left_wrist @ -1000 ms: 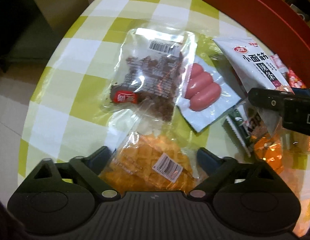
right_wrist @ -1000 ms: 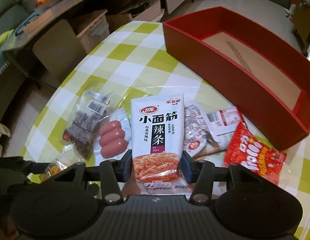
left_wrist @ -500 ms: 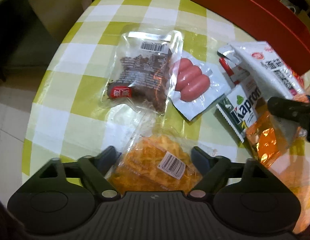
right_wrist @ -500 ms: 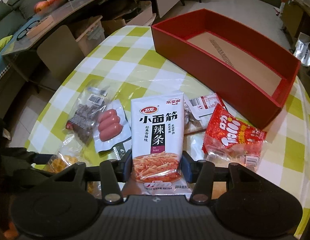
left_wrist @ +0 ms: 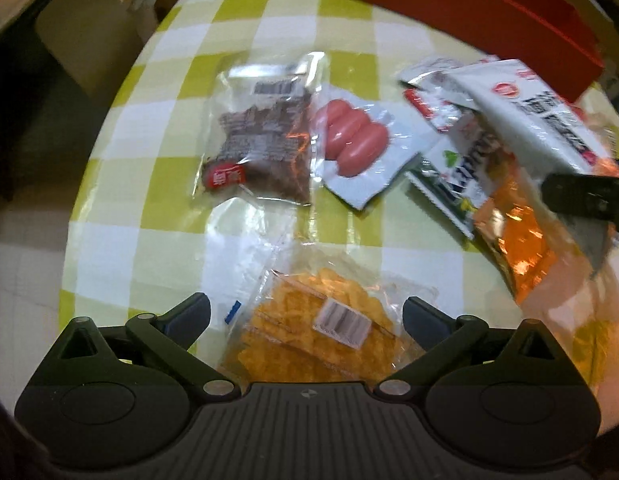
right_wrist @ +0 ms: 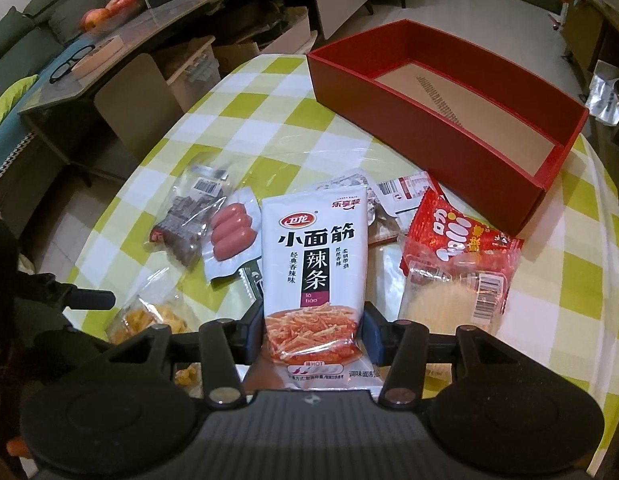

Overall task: Organize snacks
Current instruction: 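Lift the white bag with the right gripper while the left gripper grasps the waffle pack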

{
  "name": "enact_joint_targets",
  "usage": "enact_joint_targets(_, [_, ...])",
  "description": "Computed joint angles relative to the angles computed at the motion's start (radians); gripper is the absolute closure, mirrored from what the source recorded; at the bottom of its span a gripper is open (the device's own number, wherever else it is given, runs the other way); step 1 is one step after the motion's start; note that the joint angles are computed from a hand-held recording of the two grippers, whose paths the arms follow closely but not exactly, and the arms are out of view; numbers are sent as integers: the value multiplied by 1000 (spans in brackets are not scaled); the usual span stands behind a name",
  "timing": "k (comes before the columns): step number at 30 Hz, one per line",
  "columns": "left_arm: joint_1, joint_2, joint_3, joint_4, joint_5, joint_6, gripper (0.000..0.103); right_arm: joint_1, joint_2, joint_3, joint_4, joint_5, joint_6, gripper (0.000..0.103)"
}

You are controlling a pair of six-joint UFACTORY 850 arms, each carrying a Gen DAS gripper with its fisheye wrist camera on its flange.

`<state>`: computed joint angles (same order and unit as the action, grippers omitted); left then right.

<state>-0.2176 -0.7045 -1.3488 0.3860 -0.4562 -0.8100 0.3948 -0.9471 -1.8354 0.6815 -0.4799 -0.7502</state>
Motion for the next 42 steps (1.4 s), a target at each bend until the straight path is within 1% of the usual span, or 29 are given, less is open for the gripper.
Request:
enact_joint_targets(2, [0,12,20,-39,17,49,0,-1,4,5,7,2,-8,47])
enact_joint_targets(4, [-2,3,17,-89,7,80,0,0,6,8,9,4,-10,47])
enact_joint_targets(5, [-4,-6,10,-90,-4,70,0,1,6,8,9,4,-11,47])
enact_joint_targets(10, [-33,-35,-25,6,-27,68,0,1,10,15,19,-5,-23,47])
enact_joint_targets(13, [-48,-50,-24,44,-30,61,0,3,-1,-1,1,-13,-6,47])
enact_joint_targets(14, [-48,-45,-13,50,-14,38,0,3,-4,-7,-4,-16,-2,47])
enact_joint_targets(17, [-28,-38,-5,-56,0,114,0,3,-9,-17,7,-23,-17,47])
enact_joint_targets(19, [-20,-33,1,-89,10,140,5,3,-10,-20,17,-24,-29,47])
enact_joint_targets(20, [-20,-28,3,-98,12,151,11,2,-9,-18,24,-23,-35,47])
enact_joint_targets(21, [-20,-27,0,-84,7,145,14,2,-9,-20,30,-21,-39,47])
enact_joint_targets(23, [-28,-26,-3,-11,-5,91,15,1,-7,-19,35,-17,-42,47])
enact_joint_targets(27, [-49,-20,-14,58,-22,21,16,5,-2,-15,17,3,-30,47])
enact_joint_targets(31, [-63,-1,-16,166,-26,-88,16,8,4,-12,9,19,-28,47])
enact_joint_targets(35, [-70,-1,-39,233,-39,-148,16,9,9,-9,9,35,-33,47])
enact_joint_targets(38, [-71,-17,-77,249,-57,-158,16,7,7,-15,-6,43,-20,47])
enact_joint_targets(42, [-77,-8,-78,315,-78,-209,16,5,4,-25,-19,49,-8,47])
